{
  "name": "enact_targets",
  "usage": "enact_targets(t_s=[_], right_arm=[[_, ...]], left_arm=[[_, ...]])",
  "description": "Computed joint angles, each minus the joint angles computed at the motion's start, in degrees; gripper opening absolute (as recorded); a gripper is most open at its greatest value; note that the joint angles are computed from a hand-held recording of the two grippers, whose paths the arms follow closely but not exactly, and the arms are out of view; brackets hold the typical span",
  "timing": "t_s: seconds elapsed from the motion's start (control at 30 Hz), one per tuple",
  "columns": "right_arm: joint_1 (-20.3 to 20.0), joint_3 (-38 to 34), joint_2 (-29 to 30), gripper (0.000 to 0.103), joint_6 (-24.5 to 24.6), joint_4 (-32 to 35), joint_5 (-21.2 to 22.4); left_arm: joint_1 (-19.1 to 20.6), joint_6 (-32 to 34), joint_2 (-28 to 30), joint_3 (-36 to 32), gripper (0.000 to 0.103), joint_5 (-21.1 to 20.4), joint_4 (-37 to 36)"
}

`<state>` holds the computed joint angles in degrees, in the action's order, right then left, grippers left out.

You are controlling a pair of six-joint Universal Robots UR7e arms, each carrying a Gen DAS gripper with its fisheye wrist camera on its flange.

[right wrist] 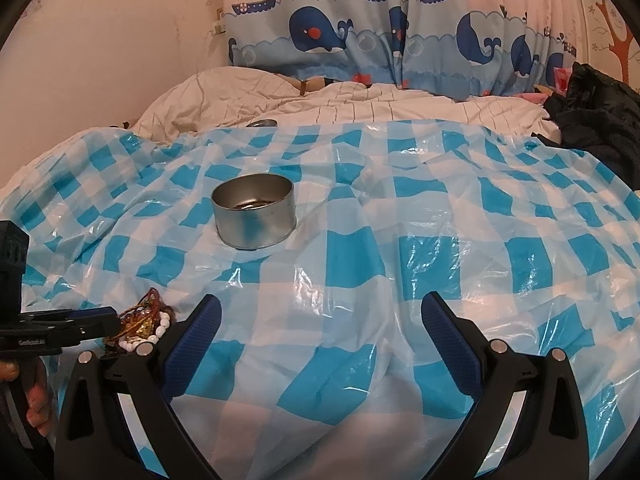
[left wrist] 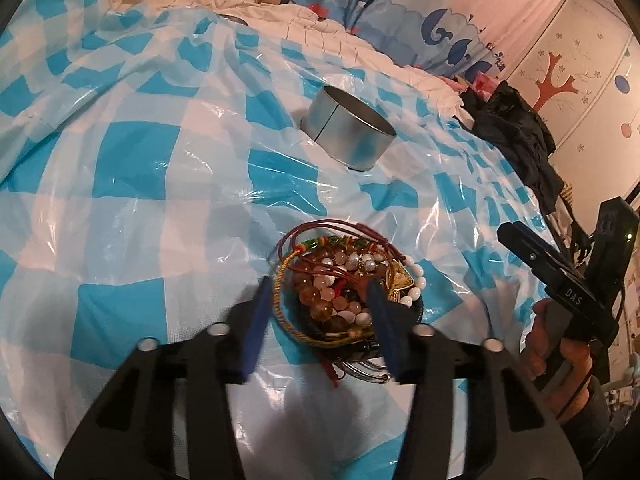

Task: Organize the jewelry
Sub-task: 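Grasp a bracelet in the jewelry pile with the left tool while the right tool approaches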

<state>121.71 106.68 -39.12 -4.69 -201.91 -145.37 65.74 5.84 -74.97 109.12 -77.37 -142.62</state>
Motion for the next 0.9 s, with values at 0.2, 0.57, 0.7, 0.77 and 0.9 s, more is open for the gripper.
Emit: enact_targets(t_s=[0.2,0.57,0.7,0.77,0.9], right_arm=[[0.1,-0.2,0.4,0.096,0.0,0.1,0.3],[0.1,-0.3,0.6,0.096,-0.1,0.6,1.2],[0.1,-0.3,0.8,0.096,-0.6,0.2,1.7],[0.2,-0.3,0.8,0.096,-0.9,-0.1,1.9],[0.3,-0.2,0.9,0.096,-1.5,-0.7,2.9]], left_arm=[[0.8,-1.6,0.0,-0.3,0.013,-0.3,-0.5],[1.4,-3.8,0.9,-1.2,0.032,-0.4,0.1],[1.2,-2.3,1.1,-1.1,0.016,-0.6,0.7],[0.7,-1.3,0.9,-0.8,0.009,-0.2,0.4],[-0.3,-0.4,-0.3,0.1,0.003,1.4,-2.3]])
